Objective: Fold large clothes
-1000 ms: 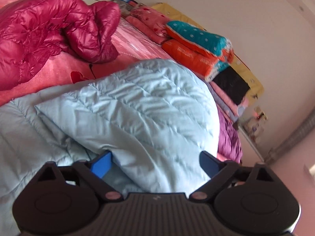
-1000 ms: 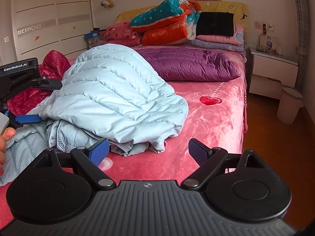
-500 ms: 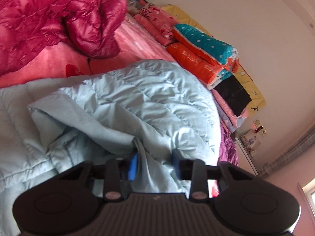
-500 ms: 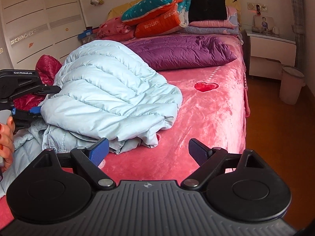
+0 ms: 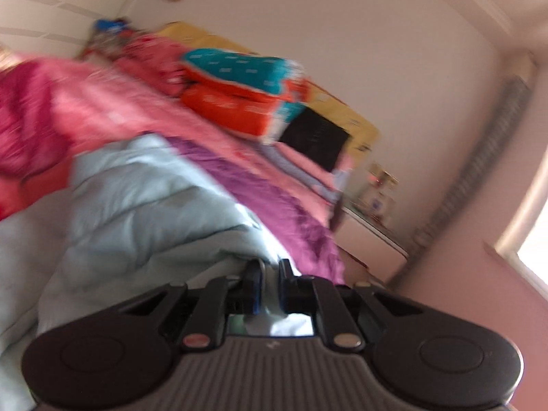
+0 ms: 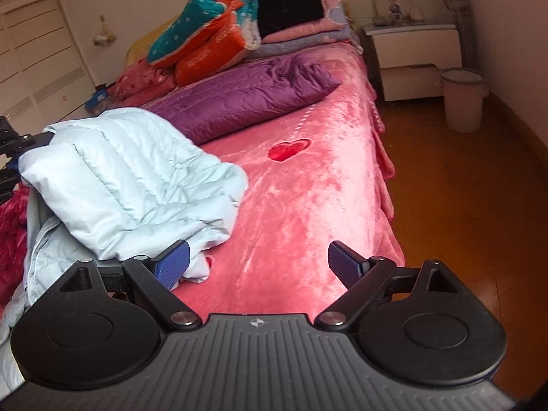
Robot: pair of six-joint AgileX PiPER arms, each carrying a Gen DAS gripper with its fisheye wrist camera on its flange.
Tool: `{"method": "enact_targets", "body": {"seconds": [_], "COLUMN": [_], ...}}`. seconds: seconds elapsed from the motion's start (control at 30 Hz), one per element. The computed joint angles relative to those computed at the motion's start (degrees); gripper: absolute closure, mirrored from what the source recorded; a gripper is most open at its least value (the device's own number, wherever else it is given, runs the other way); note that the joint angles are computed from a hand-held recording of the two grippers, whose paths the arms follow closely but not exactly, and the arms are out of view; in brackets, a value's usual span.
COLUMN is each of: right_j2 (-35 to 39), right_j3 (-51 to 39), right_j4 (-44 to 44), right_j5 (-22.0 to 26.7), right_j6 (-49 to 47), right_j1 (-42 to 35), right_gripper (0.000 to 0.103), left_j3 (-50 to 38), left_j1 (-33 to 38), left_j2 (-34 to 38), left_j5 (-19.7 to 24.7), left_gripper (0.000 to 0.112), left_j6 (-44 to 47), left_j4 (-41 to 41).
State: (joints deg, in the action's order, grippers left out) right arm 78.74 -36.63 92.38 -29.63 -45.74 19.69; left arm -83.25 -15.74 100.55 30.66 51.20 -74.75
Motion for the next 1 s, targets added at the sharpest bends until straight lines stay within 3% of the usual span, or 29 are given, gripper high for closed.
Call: {"method": "enact_targets", "body": {"seconds": [0.4, 0.67, 0.7, 0.77, 0.83, 1.0], "right_j2": [-1.4, 0.5, 1.0, 1.5, 1.7, 1.0], "right_j3": [3.8, 3.3, 2.9, 2.3, 1.8, 2.2], "right_j4": [-2.7, -2.6, -1.8, -0.3, 0.5, 0.5], "right_j5": [2.8, 5.5, 5.8, 6.2, 6.2, 5.4], "right_j6": [10.4, 10.9, 9.9, 8.2, 7.1, 6.7], "right_j1": [-7.3, -11.0, -11.2, -11.3, -11.3, -11.5], "right_gripper": [0.0, 0.0, 0.0, 0.0, 0.0, 0.0], "left_j3": [-20.5, -21.6, -21.2, -18.5, -13.8, -3.2], "left_j1": [-13.6, -16.0, -15.7, -14.8, -13.6, -8.7], "left_j2": [13.8, 15.4, 14.7, 11.9, 8.0, -1.4], "left_j5": [8.5, 12.0, 12.9, 13.3, 12.8, 15.1], "left_gripper": [0.105, 0.103, 0.098, 0.077, 0.048, 0.036], "left_j6": [-10.4, -17.2, -17.3, -14.9, -11.4, 2.3], "left_j4": [14.9, 22.4, 22.8, 21.6, 19.1, 11.6]}}
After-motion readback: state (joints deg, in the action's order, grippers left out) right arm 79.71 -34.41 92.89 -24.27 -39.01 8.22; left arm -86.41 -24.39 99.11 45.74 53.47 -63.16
